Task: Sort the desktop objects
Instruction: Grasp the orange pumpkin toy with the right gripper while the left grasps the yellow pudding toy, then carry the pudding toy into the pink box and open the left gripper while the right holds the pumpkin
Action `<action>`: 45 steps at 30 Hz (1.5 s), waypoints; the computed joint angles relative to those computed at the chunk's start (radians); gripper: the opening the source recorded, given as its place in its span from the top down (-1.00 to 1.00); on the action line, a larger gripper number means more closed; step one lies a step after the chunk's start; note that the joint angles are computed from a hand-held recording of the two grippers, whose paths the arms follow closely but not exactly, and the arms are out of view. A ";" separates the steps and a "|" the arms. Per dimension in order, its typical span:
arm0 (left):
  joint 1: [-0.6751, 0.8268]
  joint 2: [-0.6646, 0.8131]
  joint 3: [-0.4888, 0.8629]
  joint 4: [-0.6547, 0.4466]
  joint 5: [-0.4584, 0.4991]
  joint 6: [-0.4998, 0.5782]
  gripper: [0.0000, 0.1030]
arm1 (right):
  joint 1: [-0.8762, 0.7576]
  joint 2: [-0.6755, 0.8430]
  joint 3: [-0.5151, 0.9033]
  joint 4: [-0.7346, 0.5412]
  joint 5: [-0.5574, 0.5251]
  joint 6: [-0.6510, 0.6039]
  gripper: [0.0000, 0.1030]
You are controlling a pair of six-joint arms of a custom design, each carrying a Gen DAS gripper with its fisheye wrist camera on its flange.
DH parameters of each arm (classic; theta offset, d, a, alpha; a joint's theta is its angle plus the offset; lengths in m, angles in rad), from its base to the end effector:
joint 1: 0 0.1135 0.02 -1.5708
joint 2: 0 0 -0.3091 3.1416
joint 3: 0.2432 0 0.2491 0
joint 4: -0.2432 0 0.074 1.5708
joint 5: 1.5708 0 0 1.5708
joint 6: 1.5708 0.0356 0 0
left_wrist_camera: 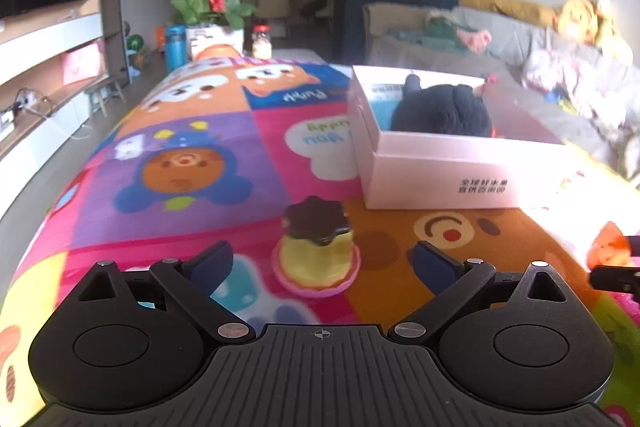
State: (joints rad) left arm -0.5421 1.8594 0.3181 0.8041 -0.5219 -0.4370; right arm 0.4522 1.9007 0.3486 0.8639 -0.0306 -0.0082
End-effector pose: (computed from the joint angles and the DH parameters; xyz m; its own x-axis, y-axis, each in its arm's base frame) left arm 0.2256 -0.1152 0.0994 -0.5772 -0.0806 -0.8126 -0.1249 0.9921 -0.0097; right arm 0.2417 0.1186 0.0957 -0.5675 -0.2848 -0.7725 -0.4627 0.8864 0.0131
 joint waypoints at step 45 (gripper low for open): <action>-0.199 0.035 0.067 -0.167 -0.027 -0.060 -0.93 | -0.034 0.090 -0.018 0.142 -0.007 0.101 -1.00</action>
State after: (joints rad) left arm -0.7410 1.8947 0.3848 0.6371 -0.5488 -0.4972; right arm 0.4184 1.9905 0.3307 1.0055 -0.0374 0.0932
